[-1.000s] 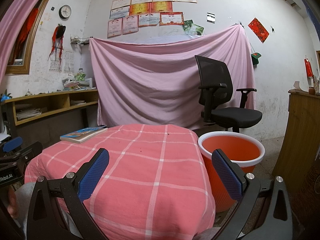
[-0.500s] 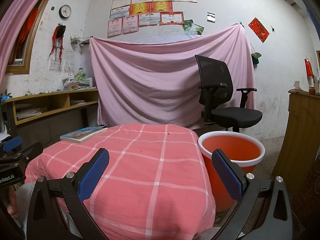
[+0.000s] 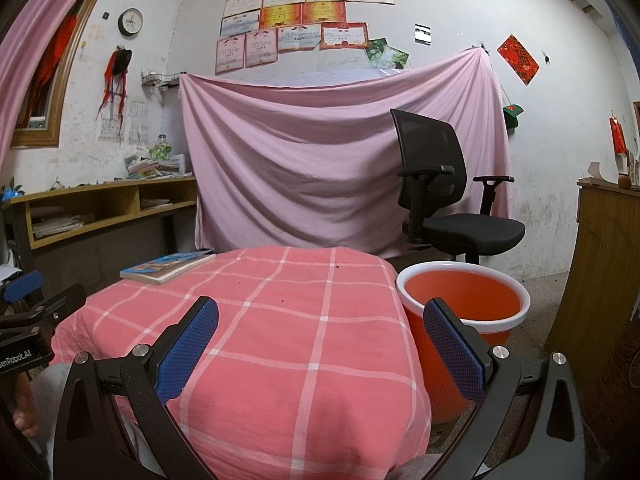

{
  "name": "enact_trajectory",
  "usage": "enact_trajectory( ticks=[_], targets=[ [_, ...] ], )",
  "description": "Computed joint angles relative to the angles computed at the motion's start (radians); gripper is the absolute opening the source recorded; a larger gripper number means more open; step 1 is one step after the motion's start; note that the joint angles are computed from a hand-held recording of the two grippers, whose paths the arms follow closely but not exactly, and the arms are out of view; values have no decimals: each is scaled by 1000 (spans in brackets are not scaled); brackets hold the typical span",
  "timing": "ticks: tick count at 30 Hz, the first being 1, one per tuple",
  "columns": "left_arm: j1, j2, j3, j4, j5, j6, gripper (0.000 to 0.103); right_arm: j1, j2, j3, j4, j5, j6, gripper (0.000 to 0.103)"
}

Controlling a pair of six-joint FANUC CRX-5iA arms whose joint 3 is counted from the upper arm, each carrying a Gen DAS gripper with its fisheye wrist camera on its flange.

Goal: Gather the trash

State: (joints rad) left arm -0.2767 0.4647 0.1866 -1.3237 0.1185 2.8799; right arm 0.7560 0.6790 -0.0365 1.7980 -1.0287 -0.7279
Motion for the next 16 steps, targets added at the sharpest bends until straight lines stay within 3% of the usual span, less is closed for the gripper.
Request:
enact_trajectory(
  ticks=[16],
  targets=[
    [0, 4, 3, -10, 2, 9, 100, 0, -1, 0, -2, 1, 3, 103]
  ],
)
